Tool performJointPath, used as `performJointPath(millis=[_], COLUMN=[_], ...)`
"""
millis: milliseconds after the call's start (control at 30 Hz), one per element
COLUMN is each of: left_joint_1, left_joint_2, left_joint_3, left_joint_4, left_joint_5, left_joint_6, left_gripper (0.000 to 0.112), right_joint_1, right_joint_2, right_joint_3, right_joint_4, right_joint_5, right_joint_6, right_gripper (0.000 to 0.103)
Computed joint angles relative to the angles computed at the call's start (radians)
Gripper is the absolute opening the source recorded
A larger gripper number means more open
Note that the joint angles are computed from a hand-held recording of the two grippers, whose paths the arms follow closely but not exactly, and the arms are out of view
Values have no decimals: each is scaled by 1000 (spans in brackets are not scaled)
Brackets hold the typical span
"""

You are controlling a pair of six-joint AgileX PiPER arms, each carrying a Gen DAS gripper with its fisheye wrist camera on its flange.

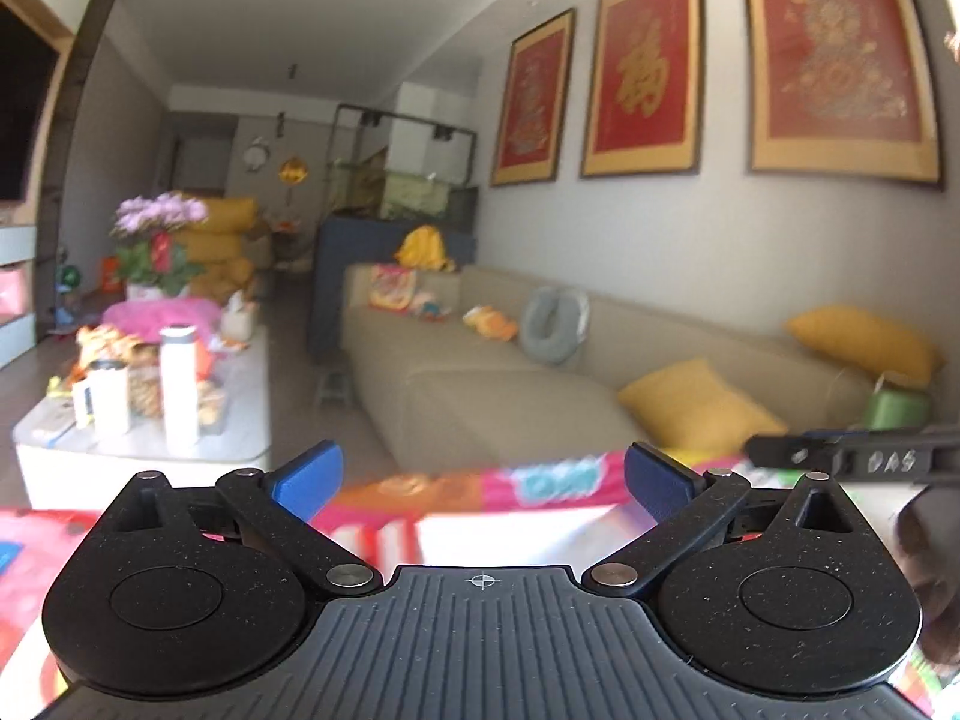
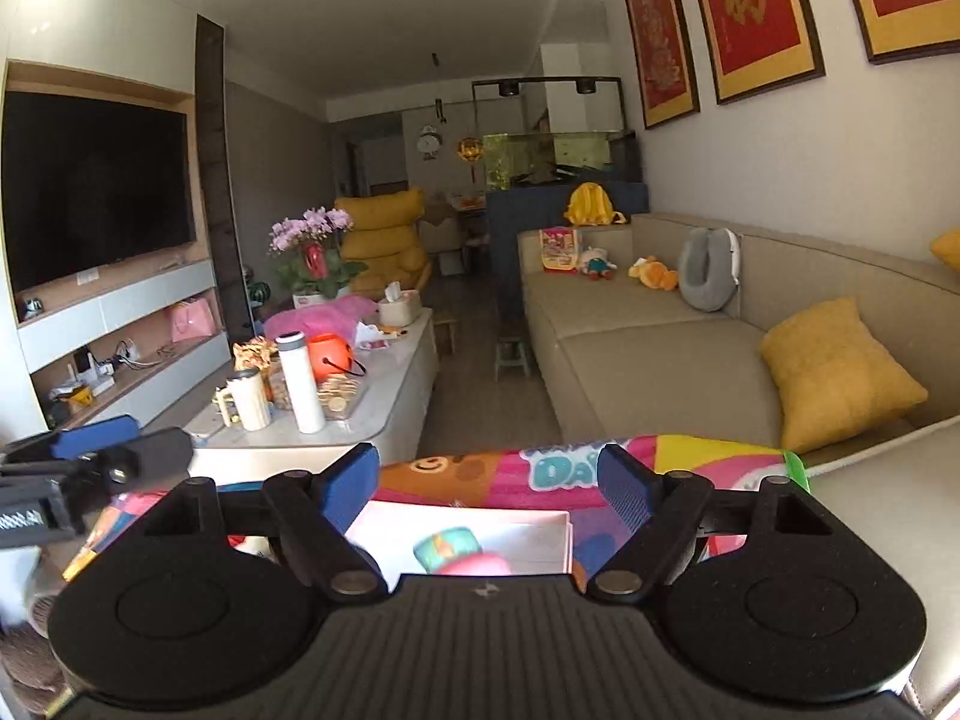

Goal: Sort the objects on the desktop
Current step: 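Lower the plush cat and pig into the pink box and open both grippers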

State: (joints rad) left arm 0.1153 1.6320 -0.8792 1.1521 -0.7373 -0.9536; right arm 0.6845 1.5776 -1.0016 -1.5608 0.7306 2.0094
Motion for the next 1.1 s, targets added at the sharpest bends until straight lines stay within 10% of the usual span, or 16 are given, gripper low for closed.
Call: performJointPath(millis=[467,633,800,1000,1100], left_joint_1=[254,284,305,331,336], left_joint_2=[190,227,242,259,261], left_joint_3=[253,208,190,169,167], left_joint_4=[61,171,198,232,226], left_joint_5=[-69,-95,-134,-172,-174], left_joint_6=[332,206,148,82,69], left_gripper=[103,103,103,103,103], right_joint_1=[10,-91,-157,-51,-30], right_joint_2=[281,531,808,774,558], right_joint_3=[-219,-599,-1069,-978,-678], right_joint_4=[225,605,1026,650,588], right_joint_5=[-132,-133,78,361,214], right_joint_6=[-268,-590,-1050,-973,-758], right_gripper=[82,83,85,83,83])
